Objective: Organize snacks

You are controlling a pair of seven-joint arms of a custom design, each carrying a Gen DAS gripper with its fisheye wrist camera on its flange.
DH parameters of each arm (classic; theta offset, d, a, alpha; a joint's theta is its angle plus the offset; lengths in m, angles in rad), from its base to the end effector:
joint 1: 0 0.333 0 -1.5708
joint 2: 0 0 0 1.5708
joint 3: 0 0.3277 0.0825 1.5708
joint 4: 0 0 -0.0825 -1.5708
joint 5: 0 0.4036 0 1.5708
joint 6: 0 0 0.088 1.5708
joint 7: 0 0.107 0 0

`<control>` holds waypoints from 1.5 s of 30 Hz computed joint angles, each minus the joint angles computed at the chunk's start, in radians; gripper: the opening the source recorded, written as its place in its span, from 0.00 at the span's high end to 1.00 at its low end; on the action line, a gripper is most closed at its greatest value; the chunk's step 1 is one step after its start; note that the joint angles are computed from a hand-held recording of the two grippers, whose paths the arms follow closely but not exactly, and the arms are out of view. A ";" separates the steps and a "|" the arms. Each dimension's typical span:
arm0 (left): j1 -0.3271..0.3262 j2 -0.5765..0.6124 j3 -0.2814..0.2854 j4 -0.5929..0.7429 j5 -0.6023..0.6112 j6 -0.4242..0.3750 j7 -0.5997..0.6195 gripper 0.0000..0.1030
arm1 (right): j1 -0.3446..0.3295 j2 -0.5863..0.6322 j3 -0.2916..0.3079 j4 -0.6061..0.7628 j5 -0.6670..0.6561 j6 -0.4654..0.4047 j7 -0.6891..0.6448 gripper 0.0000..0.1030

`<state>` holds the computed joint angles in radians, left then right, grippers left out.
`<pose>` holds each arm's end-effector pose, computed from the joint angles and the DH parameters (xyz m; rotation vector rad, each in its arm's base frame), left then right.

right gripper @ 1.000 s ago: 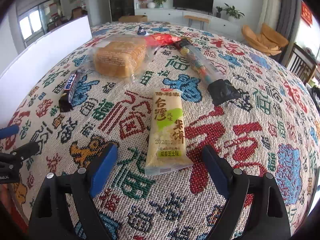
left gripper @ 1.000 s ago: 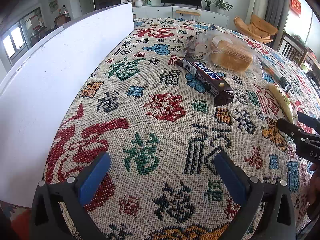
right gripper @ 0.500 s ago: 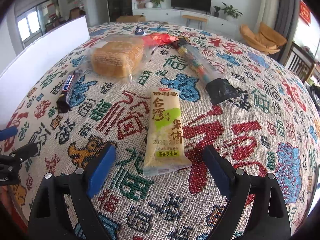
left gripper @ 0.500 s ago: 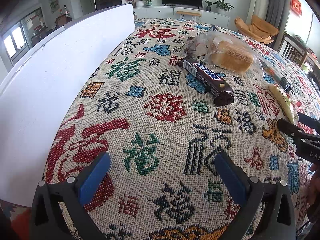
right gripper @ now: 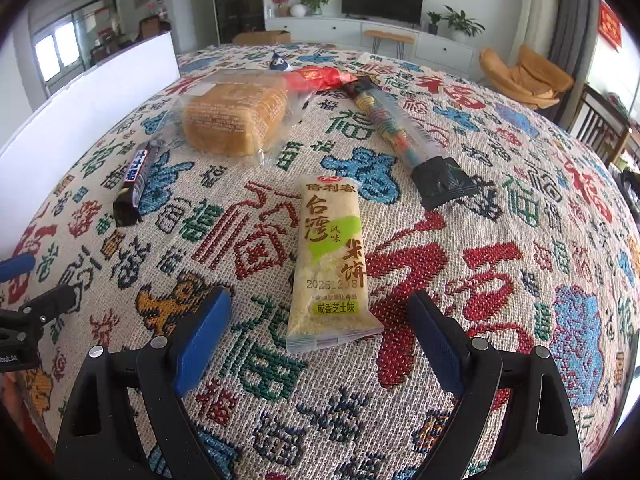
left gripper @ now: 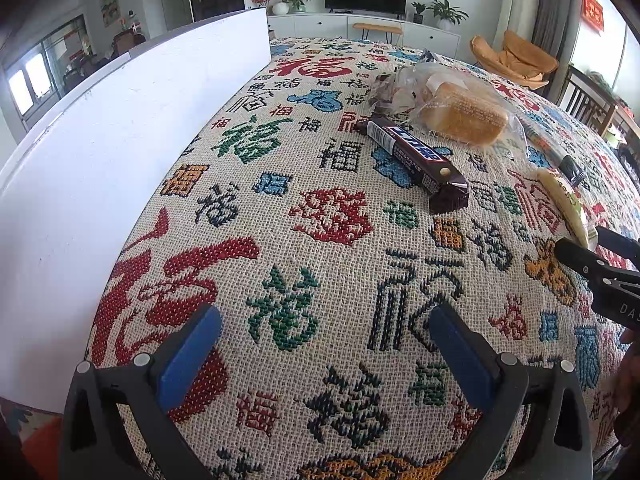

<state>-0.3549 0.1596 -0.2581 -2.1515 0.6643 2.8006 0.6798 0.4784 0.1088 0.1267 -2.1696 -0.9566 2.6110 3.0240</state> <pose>0.4829 -0.3707 0.3759 -1.6336 2.1758 -0.6564 0.4757 0.3495 0.3715 -1.7720 1.9318 -0.6792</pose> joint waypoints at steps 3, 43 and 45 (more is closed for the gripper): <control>0.000 0.000 0.000 0.000 0.000 0.000 0.000 0.00 | 0.001 0.000 0.000 0.000 0.000 -0.001 0.001 0.11; 0.037 0.151 -0.062 0.260 -0.419 -0.039 0.335 0.00 | 0.001 -0.001 0.000 0.000 0.000 -0.001 0.000 0.11; -0.002 0.229 -0.038 0.382 -0.369 -0.129 0.282 0.01 | 0.001 -0.001 0.000 0.000 0.000 -0.001 0.000 0.11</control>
